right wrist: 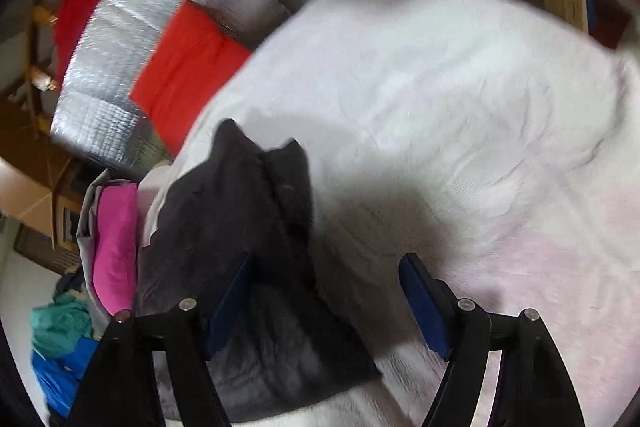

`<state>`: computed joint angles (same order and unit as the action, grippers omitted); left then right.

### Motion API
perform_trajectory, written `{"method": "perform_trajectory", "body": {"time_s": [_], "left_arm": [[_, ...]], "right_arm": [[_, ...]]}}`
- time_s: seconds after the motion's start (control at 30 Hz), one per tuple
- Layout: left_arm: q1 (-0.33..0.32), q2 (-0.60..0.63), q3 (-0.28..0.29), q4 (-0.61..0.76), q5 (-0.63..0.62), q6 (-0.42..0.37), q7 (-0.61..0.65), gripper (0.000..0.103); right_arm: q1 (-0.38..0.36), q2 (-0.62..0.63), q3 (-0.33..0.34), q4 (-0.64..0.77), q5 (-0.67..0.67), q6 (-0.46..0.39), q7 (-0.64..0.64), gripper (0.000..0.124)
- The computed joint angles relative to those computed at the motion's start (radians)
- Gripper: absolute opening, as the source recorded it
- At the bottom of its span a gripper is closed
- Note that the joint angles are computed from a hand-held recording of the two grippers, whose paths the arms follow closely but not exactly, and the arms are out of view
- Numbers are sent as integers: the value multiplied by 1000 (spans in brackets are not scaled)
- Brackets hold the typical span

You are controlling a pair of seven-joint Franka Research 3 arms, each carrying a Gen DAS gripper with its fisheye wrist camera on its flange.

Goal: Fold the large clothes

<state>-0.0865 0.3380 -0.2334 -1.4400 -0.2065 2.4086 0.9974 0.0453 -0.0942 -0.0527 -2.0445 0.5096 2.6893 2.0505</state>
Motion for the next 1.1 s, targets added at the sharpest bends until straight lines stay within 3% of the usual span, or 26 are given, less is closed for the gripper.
{"method": "perform_trajectory", "body": {"time_s": [0.07, 0.2, 0.3, 0.33, 0.37, 0.43, 0.5, 0.57, 0.67, 0.73, 0.77, 0.83, 0.97, 1.03, 1.1], "left_arm": [[20, 12, -26, 3, -61, 29, 54, 81], [48, 55, -71, 38, -183, 45, 175, 81], [32, 81, -75, 79, -175, 39, 221, 51], [21, 78, -67, 80, -158, 42, 217, 49], [7, 76, -56, 83, -127, 45, 214, 45], [-10, 69, -50, 91, -91, 47, 220, 32], [-11, 58, -59, 89, -91, 67, 245, 31], [-27, 46, -48, 90, -49, 55, 256, 31], [-47, 79, -20, 144, 10, -60, 197, 38], [-52, 97, -5, 172, 26, -96, 130, 66], [-53, 85, 5, 166, 37, -108, 92, 68], [-50, 43, 10, 121, 57, -86, 68, 68], [-104, -109, 64, -41, 284, 17, -54, 69], [-110, -169, 61, -111, 346, 71, -90, 77], [-100, -214, 39, -174, 302, 98, -68, 80]], "right_arm": [[18, 36, -24, 31, 193, -7, -149, 78], [5, 80, -21, 70, 355, -30, -270, 79], [-4, 112, -11, 112, 418, -56, -343, 78], [-7, 123, -6, 129, 462, -76, -388, 64], [-25, 132, 12, 147, 478, -113, -411, 38], [-3, 129, 7, 157, 344, -82, -335, 34], [6, 99, 16, 148, 286, -46, -329, 33], [12, 73, 17, 126, 305, -14, -350, 33], [5, 95, 7, 126, 202, -83, -220, 40], [-1, 85, 2, 109, 239, -103, -199, 51], [-3, 69, 0, 98, 257, -104, -188, 56], [1, 22, 3, 57, 270, -44, -188, 69], [-7, -133, 35, -87, 50, 121, -47, 78], [39, -211, 7, -156, 102, 162, -96, 82], [99, -248, -34, -184, 195, 157, -145, 83]]}}
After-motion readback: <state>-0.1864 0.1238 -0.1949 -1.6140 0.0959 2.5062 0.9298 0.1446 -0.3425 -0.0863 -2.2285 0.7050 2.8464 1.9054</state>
